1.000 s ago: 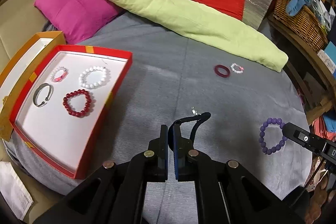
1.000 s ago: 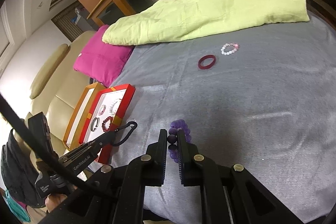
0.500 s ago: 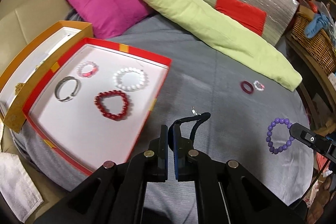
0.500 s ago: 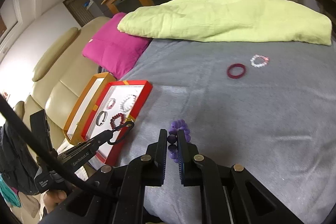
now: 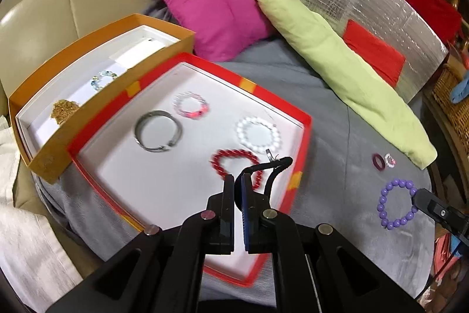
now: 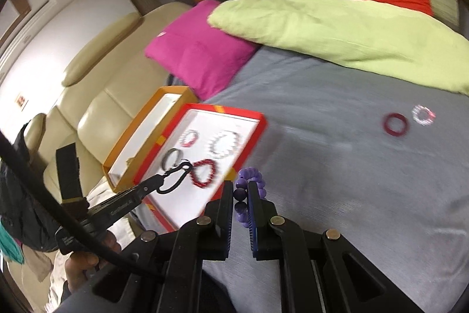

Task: Organize jewelry
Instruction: 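Carry the black clip and purple bracelet over the red-rimmed white box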

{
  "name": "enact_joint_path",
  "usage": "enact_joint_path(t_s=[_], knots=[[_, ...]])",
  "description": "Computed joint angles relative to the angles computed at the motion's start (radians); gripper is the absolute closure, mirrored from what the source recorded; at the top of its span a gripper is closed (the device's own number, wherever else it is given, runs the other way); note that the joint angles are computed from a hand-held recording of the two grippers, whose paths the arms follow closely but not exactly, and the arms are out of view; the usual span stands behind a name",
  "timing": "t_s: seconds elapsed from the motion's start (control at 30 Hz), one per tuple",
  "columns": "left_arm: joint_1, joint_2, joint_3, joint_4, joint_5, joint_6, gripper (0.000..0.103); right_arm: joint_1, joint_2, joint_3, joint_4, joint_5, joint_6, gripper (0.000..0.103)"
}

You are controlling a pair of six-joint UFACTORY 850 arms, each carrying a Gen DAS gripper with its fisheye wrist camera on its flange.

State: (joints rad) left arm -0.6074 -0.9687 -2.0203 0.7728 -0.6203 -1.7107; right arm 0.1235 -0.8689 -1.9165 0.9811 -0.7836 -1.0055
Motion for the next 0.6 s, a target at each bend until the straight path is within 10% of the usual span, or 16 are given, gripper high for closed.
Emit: enact_joint_path(t_s=[0.6], knots=[[0.063, 0.074, 0.196, -0.005, -0.046, -0.057, 0.099, 0.166, -0.222, -0.265, -0.009, -0.203, 0.115, 0.093]])
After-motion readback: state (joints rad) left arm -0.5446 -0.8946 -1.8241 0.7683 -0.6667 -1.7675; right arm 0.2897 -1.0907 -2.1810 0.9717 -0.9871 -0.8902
